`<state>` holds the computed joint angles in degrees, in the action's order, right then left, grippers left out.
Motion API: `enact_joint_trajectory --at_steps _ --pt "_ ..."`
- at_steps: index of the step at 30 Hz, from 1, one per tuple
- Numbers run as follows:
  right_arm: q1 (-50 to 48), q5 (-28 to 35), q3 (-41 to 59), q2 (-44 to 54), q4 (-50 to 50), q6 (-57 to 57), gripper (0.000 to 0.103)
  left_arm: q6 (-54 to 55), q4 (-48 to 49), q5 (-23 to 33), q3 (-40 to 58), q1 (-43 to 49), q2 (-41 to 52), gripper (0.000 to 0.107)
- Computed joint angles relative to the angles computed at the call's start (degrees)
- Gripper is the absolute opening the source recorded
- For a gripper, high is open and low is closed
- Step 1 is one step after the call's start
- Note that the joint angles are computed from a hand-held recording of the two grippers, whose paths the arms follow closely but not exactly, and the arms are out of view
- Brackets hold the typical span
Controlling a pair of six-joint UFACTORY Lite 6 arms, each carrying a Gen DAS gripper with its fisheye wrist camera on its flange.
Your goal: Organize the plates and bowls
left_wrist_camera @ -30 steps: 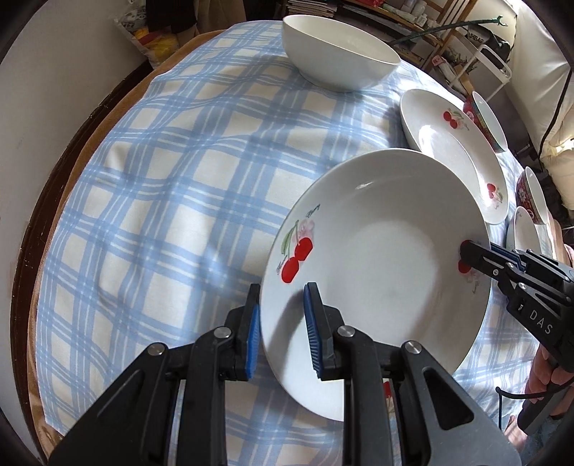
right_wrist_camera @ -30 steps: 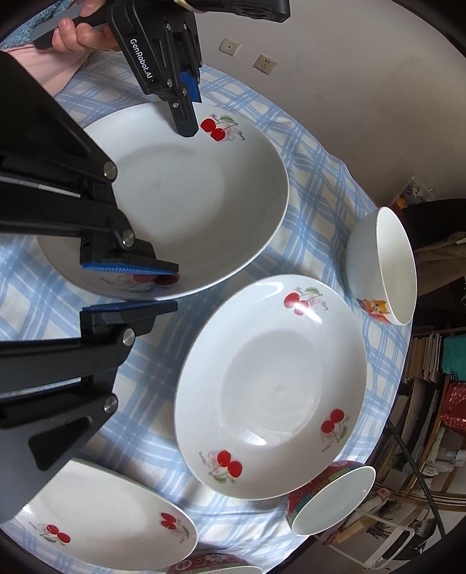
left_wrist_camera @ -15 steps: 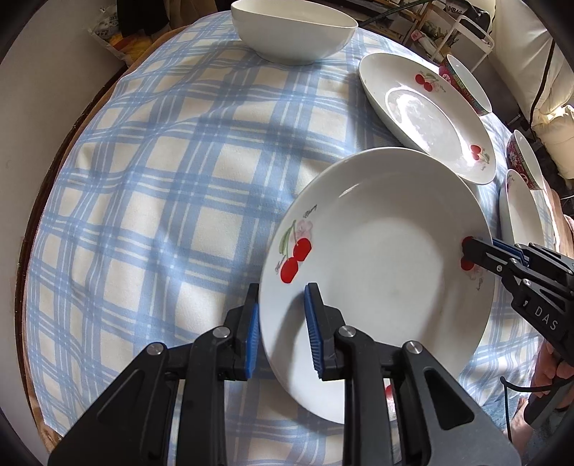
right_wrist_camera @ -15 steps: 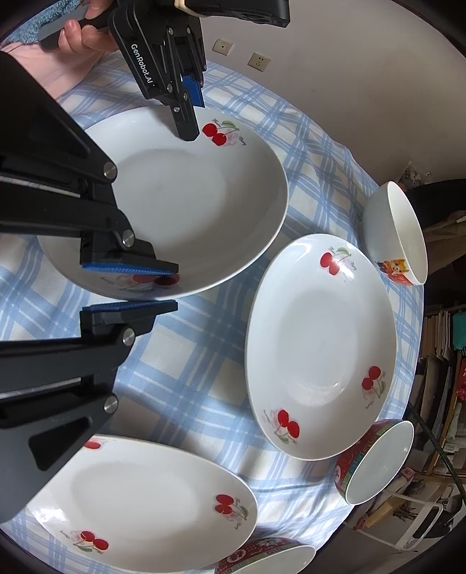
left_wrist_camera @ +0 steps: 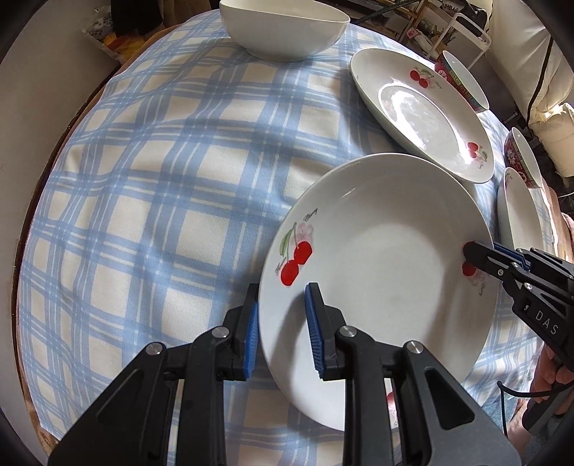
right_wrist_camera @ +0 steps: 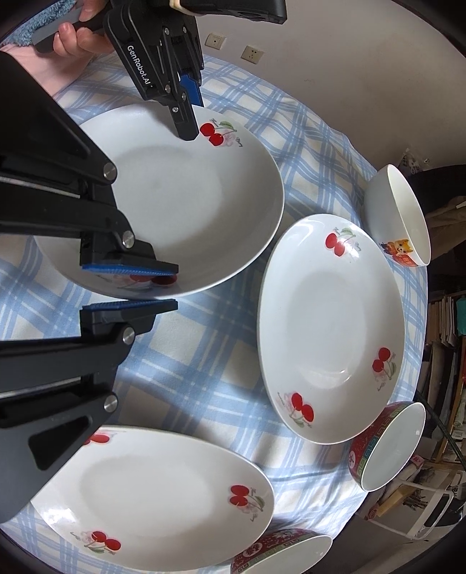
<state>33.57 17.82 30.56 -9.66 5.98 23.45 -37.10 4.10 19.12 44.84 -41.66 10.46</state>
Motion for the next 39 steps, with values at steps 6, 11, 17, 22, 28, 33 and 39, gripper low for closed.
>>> enact_joint_trajectory --at_steps 6,11,17,22,28,33,39 --pt "0.41 0.28 -0.98 -0.7 -2.54 2.45 0.014 -5.54 4.92 0.82 0.78 -2.19 0.74 0.024" --pt "1.23 0.42 -0.65 -0.28 -5.8 5.71 0.014 -7.38 6.24 1.77 1.8 -3.25 1.07 0.024" --pt "1.29 1.42 0.23 0.61 -4.8 5.16 0.014 -6.85 5.27 1.96 2.33 -3.7 1.52 0.024" --pt "2.02 3.13 -0.04 -0.49 -4.55 5.81 0.014 -5.1 3.0 1.64 0.68 -3.86 -0.2 0.023" --pt "1.89 5.87 -1.89 -4.49 -5.97 7.3 0.014 -5.78 2.93 2.35 -0.27 -6.77 -1.53 0.023" --pt "0.85 5.77 -2.44 -4.21 -5.33 6.29 0.014 -7.09 4.19 2.28 1.02 -7.03 -0.08 0.022" --pt "2.48 5.84 -1.53 -3.01 -8.95 10.11 0.015 -7.83 5.46 2.92 1.03 -6.67 -0.46 0.022"
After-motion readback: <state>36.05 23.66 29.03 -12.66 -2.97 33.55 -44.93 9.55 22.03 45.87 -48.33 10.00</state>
